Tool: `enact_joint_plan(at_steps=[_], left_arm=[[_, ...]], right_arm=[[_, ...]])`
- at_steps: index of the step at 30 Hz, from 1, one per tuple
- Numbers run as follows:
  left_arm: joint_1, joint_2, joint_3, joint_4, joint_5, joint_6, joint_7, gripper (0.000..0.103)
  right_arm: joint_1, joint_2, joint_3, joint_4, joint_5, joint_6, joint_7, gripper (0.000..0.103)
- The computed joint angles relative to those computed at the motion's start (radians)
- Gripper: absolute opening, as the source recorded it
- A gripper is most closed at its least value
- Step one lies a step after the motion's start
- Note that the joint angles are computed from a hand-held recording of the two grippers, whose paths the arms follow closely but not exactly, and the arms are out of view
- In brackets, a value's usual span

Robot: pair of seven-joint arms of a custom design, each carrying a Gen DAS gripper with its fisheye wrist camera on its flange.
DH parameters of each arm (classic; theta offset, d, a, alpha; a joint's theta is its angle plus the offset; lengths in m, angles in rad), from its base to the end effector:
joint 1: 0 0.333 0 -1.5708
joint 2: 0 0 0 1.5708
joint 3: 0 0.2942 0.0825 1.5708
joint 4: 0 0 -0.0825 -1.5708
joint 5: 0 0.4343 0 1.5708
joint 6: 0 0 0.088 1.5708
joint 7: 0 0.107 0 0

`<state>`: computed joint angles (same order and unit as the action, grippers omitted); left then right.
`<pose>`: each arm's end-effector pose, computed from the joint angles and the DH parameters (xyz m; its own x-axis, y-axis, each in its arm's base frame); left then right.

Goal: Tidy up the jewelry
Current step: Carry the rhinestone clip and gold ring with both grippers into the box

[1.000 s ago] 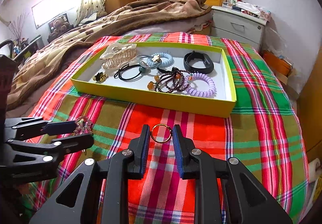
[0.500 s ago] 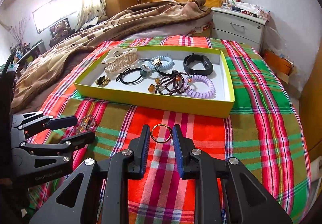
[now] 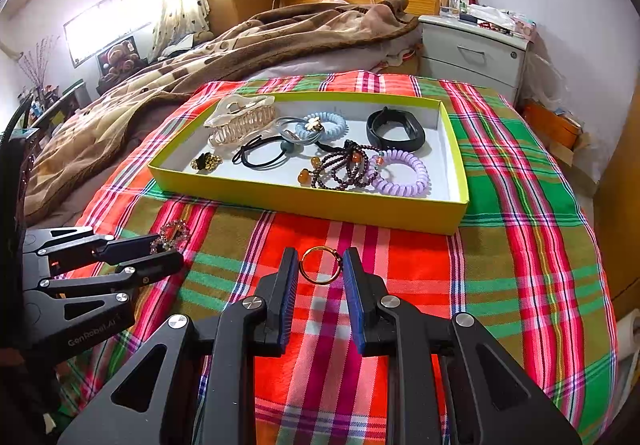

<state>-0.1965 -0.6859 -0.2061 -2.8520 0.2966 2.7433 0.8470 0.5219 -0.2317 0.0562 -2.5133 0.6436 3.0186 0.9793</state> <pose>0.3824 -0.1627 0.3883 0.0754 -0.9965 0.0363 -0.8047 -0.0823 -0.5880 0.4624 0.2484 0.3865 0.5567 -0.8274 -0.0738 -0.6299 -0.3626 -0.6869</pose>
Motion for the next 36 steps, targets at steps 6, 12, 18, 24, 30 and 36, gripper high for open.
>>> enact_joint_plan(at_steps=[6, 12, 18, 24, 30, 36], left_arm=[[-0.009, -0.021, 0.016, -0.020, -0.015, 0.027, 0.012, 0.025], [-0.018, -0.049, 0.026, -0.034, -0.025, 0.045, 0.030, 0.025], [-0.028, -0.074, 0.041, -0.045, -0.045, 0.064, 0.048, 0.025], [-0.028, -0.098, 0.052, -0.044, -0.056, 0.084, 0.071, 0.025], [-0.019, -0.069, 0.082, -0.006, -0.074, 0.124, 0.118, 0.025], [-0.008, 0.009, 0.106, 0.056, -0.089, 0.167, 0.166, 0.025]], right_arm=[[-0.010, -0.007, 0.008, -0.005, -0.023, 0.002, 0.028, 0.024], [-0.009, -0.010, 0.009, -0.004, -0.039, 0.002, 0.051, 0.024], [0.000, -0.020, 0.005, -0.008, -0.038, 0.010, 0.057, 0.024], [0.007, -0.031, -0.007, 0.000, -0.035, 0.026, 0.065, 0.024], [-0.028, -0.006, 0.002, 0.046, -0.067, 0.034, 0.106, 0.024], [-0.062, 0.050, 0.006, 0.114, -0.099, 0.033, 0.141, 0.024]])
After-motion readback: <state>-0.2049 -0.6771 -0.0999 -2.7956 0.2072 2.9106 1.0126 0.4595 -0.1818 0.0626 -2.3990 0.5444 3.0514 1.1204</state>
